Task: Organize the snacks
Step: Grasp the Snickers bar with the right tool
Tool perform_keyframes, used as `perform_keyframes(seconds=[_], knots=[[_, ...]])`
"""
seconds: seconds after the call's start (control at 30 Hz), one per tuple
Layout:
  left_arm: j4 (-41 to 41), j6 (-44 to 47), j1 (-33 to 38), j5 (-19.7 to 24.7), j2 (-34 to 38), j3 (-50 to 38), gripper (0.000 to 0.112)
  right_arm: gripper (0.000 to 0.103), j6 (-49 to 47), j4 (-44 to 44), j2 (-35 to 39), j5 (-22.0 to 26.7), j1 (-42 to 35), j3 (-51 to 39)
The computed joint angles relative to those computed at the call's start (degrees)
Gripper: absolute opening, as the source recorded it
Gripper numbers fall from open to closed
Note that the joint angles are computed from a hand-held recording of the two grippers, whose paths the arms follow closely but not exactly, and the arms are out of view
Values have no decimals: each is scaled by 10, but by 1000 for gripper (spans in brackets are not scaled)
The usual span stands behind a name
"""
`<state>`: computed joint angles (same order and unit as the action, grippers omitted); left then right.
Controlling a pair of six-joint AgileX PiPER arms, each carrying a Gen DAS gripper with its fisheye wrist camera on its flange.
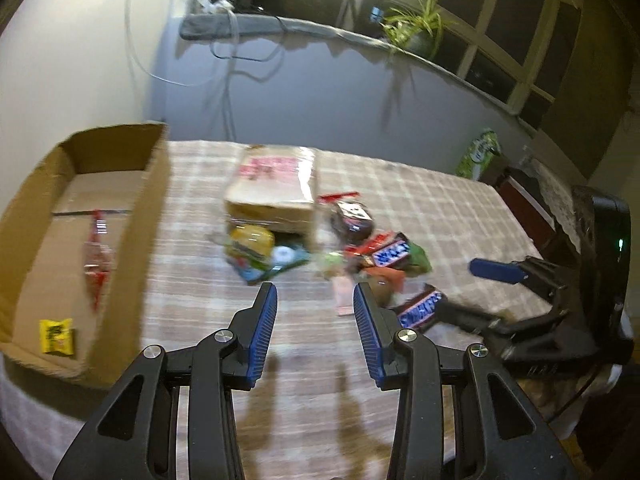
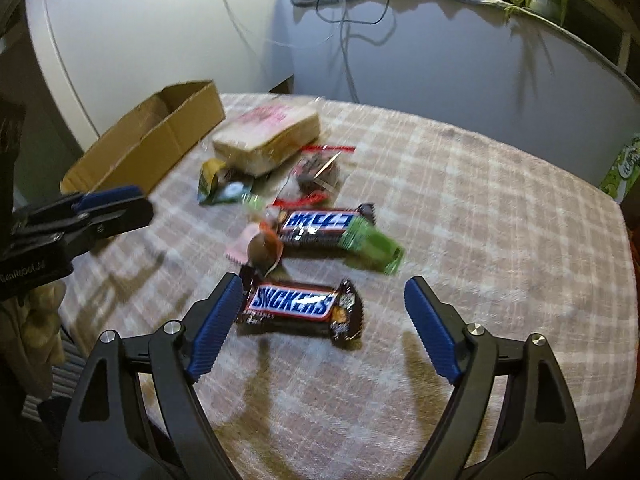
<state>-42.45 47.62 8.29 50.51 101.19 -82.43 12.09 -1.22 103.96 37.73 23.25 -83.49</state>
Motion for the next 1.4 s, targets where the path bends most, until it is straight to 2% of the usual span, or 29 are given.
perform_keyframes(seconds=[0.3,0.5,0.8,0.87,1.1,1.13,1.2,1.4], knots=[[12,-24,-45,32,52,-46,38,86,-50,45,18,-22,-1,9],[29,-40,-67,45,84,-77,38,86,-30,24,32,-22,7,1],[62,-52,-95,32,102,-85,36,85,0,-4,52,-23,13,-12],[66,-51,-98,22,100,-79,32,79,1,-5,54,-22,14,-14],[64,-40,-100,7,96,-71,28,60,-16,13,46,-22,10,-4],[62,-38,-100,5,96,-69,26,57,-17,14,44,-21,10,-3],[59,-38,-100,3,96,-69,25,43,-12,10,38,-21,11,2],[56,-26,-99,-7,87,-55,23,41,-11,14,26,-25,7,16]])
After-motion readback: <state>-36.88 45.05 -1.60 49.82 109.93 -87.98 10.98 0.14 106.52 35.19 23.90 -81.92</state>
